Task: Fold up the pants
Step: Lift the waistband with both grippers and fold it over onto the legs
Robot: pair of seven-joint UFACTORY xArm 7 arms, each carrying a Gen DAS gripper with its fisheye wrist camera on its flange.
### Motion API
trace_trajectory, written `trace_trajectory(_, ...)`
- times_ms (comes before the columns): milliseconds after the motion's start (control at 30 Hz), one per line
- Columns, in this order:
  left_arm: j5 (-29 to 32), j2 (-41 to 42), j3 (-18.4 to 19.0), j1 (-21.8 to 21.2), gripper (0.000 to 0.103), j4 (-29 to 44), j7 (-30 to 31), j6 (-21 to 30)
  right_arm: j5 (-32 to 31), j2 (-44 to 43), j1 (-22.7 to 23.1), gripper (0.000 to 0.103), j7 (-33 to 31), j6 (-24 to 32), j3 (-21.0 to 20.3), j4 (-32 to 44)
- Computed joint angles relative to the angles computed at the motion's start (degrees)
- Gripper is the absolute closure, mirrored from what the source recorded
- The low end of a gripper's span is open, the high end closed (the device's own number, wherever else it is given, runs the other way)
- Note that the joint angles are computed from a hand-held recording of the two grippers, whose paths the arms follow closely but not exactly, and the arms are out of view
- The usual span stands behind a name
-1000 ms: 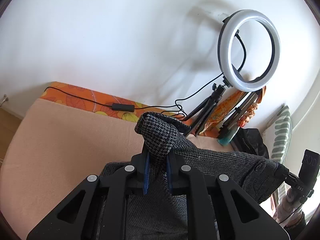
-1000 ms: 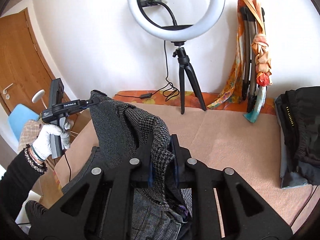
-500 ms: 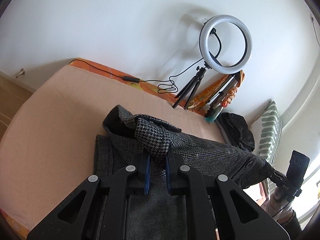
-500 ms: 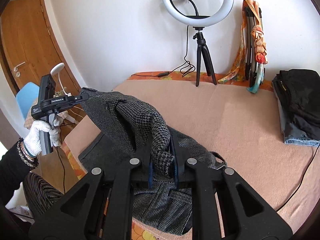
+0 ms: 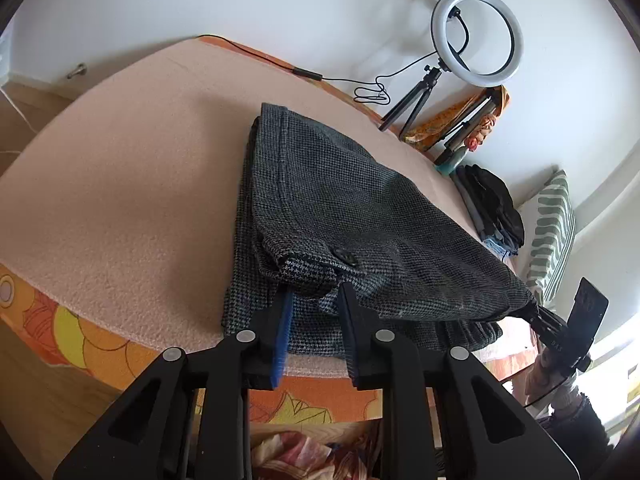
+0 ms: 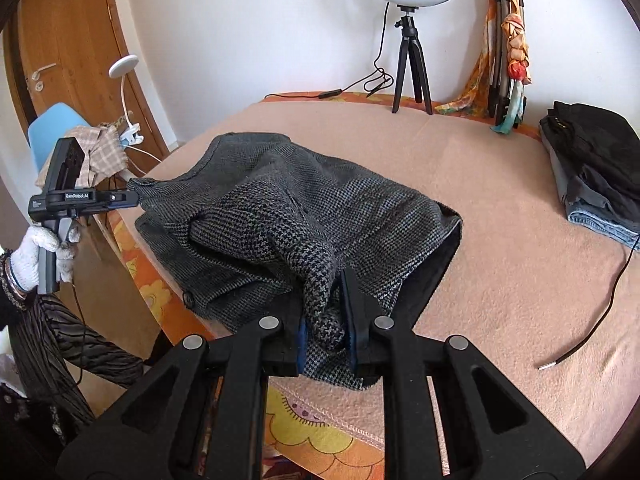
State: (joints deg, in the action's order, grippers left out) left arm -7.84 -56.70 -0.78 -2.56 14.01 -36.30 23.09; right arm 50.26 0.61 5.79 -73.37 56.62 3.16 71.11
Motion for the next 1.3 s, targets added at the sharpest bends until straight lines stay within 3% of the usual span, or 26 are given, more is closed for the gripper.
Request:
trace_trajectory(133, 1.36, -4.20, -1.64, 1.34, 0.078, -0.48, -0.80, 3.33, -1.99, -2.27, 1.11, 0.088, -4.60, -5.32, 0.57, -4.60)
trace_trajectory(267, 4.11, -6.87, -3.35, 3.32, 0.076, 0.69, -1.16, 5.85, -2.72, -3.56, 1.97, 0.087, -7.54, -7.10, 0.10, -6.78)
trace_trajectory(367, 5.36, -3.66, -2.46, 2.66, 0.062, 3.14, 0.92, 5.16, -3.84, -4.83, 2.64, 0.087, -9.27, -9.38, 0.00, -8.80)
trace_trajectory(567, 5.11, 9.97, -0.80, -1.61, 0.060, 8.33, 6.94, 1.50, -7.03, -5.07, 2.68, 0.084, -8.37, -7.94, -1.41, -8.36)
trace_trajectory(600, 4.73, 12.08, -0.46, -2.43, 0.060, 9.01, 8.04, 1.34, -7.13, -4.60, 2.21, 0.079, -6.92, -6.28, -1.87, -7.36)
trace_trajectory(667, 3.91, 15.54, 0.28, -3.99, 0.060, 10.05, 10.39, 1.81, -6.05, -2.68, 0.77, 0.053, -2.99, -1.29, -2.90, -4.18)
trace_trajectory(700, 3.01, 16.72, 1.11, -5.15, 0.060, 10.36, 11.88, 2.35, -4.60, -1.54, -0.12, 0.049, -1.23, 1.06, -3.29, -2.58)
trace_trajectory(800, -0.93, 17.23, 3.82, -8.26, 0.060, 9.48, 16.14, 3.63, -1.54, 2.68, -2.50, 0.045, 4.86, 5.63, -3.11, 2.68)
trace_trajectory(967, -2.22, 15.16, 1.90, -8.00, 0.061, 7.68, 18.34, 3.97, -1.24, 12.12, -4.49, 0.043, 19.93, 8.25, -0.26, 13.20)
trace_trajectory(1100, -0.63, 14.57, -0.40, -6.83, 0.061, 7.45, 18.67, 4.26, -7.93, 15.76, -2.76, 0.043, 26.56, 3.86, 2.34, 16.06)
trace_trajectory(1133, -0.91, 14.46, -0.08, -6.92, 0.060, 7.47, 18.74, 4.23, -9.41, 16.24, -2.48, 0.043, 27.23, 3.61, 2.92, 16.28)
trace_trajectory(1200, -2.42, 13.59, 1.30, -7.67, 0.060, 6.99, 19.10, 3.81, -11.68, 16.10, -1.77, 0.070, 27.62, 2.78, 4.06, 15.63)
trace_trajectory(1233, -2.86, 13.21, 1.64, -7.77, 0.060, 6.90, 19.24, 3.89, -12.89, 15.56, -1.28, 0.091, 27.23, 2.16, 4.51, 14.85)
trace_trajectory(1300, -3.24, 12.22, 1.65, -7.48, 0.060, 6.84, 19.15, 3.98, -14.38, 12.92, -0.13, 0.095, 24.92, -2.96, 5.14, 11.38)
